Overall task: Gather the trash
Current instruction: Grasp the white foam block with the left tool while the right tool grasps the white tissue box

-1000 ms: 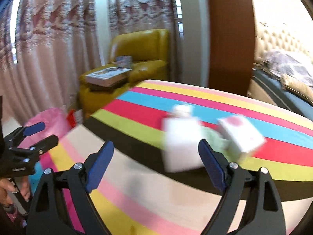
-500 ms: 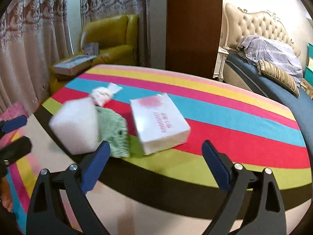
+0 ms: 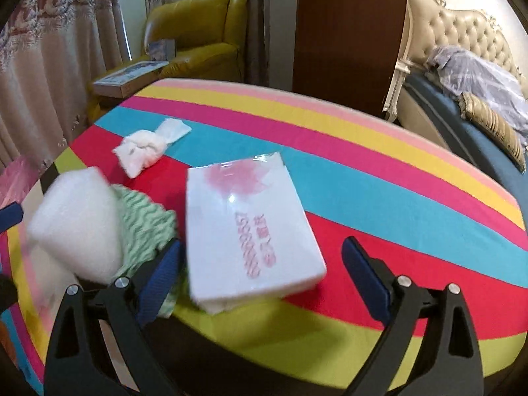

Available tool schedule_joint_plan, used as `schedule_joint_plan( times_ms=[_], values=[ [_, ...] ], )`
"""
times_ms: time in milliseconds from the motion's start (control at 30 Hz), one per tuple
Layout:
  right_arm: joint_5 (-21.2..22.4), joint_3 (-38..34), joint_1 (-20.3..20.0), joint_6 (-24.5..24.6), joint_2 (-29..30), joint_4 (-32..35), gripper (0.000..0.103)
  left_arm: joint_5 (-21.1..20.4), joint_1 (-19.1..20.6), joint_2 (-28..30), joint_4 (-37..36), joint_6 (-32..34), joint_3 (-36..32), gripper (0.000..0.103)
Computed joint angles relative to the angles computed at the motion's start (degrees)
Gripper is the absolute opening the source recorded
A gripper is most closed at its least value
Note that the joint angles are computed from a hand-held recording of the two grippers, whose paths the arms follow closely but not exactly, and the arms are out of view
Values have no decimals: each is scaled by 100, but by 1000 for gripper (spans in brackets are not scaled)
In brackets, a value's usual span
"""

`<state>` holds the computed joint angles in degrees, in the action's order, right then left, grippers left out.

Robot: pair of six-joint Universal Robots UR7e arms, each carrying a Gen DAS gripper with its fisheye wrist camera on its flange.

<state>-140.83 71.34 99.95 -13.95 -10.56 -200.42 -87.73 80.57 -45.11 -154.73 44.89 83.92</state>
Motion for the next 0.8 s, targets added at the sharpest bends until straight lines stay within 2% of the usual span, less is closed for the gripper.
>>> schedule_joint_plan(
  times_ms=[133,200,467,567,700,800],
  values=[
    [95,-8,-22,-52,-25,42,92,130,-68,64,-90,-7,19,93],
    [207,187,-22,-40,-100,-25,71,187,-110,124,-71,-101,-14,93],
    [-172,1012,202,-115,-188,-1170,69,652,-325,461,-468,-457,-85,93],
    [-213,1376,322,49,-203,-1685,69,870,-410,586,-694,-546,-102,93],
    [-242,1600,422,236,-172,-2034,69,1052,-481,672,-846,-695,-129,92],
    [-228,1720,489,321,-150,-2276,69,1186,-497,684,-876,-671,-101,82]
  ],
)
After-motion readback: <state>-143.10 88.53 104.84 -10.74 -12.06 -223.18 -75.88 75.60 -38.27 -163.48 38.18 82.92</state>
